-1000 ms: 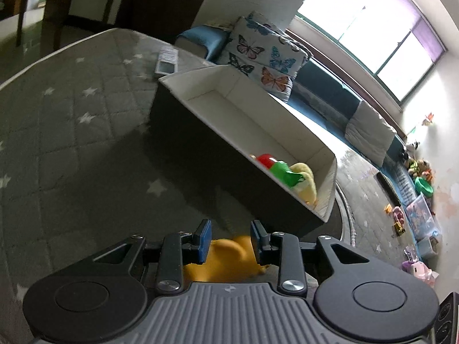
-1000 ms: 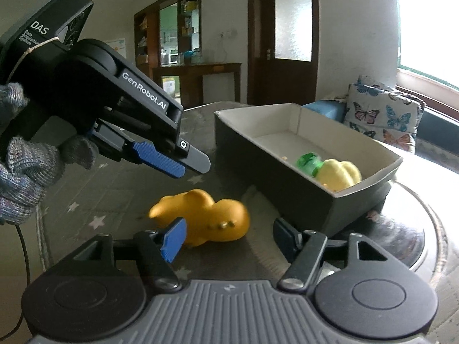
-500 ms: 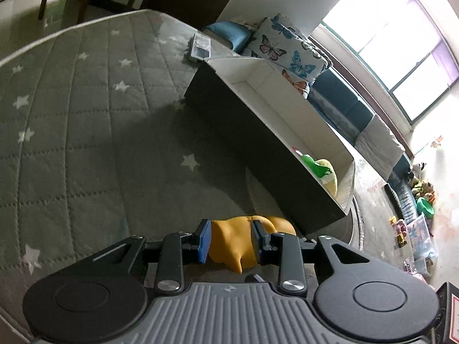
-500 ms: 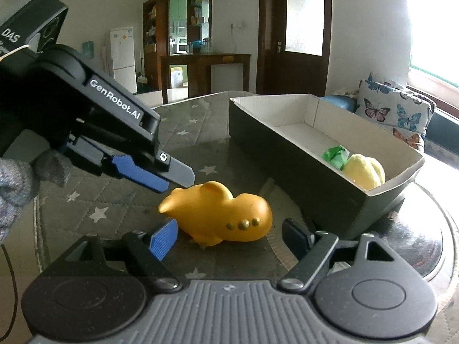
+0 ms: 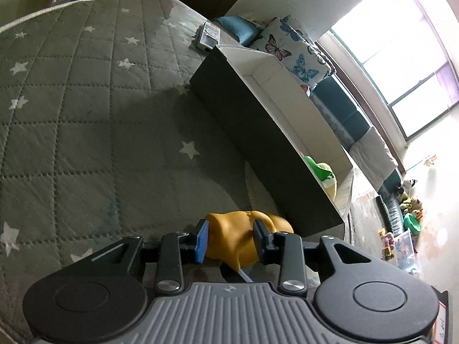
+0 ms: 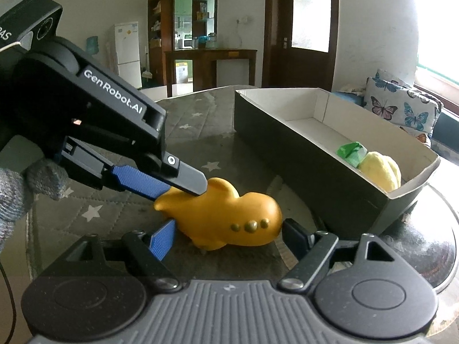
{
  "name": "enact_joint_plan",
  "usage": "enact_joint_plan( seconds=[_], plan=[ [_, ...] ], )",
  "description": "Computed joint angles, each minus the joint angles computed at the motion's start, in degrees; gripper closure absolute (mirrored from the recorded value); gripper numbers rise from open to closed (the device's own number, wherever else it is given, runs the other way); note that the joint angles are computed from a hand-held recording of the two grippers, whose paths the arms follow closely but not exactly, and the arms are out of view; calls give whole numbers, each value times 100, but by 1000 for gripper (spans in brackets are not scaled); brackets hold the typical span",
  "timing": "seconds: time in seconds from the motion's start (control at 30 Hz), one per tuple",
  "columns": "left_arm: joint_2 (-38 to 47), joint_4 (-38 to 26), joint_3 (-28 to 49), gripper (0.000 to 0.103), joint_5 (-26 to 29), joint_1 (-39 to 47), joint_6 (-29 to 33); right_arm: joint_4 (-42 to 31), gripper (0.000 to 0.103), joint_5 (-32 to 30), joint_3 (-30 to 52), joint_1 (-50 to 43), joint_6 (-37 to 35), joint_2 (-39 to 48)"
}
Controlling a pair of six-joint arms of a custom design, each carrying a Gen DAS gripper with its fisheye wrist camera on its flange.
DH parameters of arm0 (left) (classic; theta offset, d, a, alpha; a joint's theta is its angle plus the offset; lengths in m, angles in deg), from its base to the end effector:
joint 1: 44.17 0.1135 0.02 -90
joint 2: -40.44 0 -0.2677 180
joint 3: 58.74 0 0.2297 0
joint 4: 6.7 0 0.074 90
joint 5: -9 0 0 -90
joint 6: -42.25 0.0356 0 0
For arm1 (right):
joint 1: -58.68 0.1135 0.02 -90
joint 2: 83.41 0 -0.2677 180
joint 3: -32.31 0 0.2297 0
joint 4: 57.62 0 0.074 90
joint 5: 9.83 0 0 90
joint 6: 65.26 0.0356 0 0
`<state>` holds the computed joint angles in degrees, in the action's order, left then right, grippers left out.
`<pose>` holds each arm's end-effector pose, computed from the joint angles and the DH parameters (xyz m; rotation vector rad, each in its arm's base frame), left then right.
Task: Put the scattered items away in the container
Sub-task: 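Close the left gripper on the large orange rubber duck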
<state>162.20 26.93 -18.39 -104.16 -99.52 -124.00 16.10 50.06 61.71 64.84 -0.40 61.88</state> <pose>0.1633 -0.2116 0.0349 -0.6239 2.3330 -0.6455 0.2143 0.0411 -0.0111 -0.8490 2.0545 0.4242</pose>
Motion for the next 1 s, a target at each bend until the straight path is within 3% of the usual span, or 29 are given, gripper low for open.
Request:
enact_joint_plan(
  seconds=[0.37,0.6,1.0],
  plan=[
    [209,467,-78,64,118,192,-4,-96,18,126,128,155,79,13],
    [278,521,-18,63,249,381,27,-80,23,201,124,186,258,-13],
    [451,612,136,62,545,775,60,-319,24,501,299,398,560,-135]
  ],
)
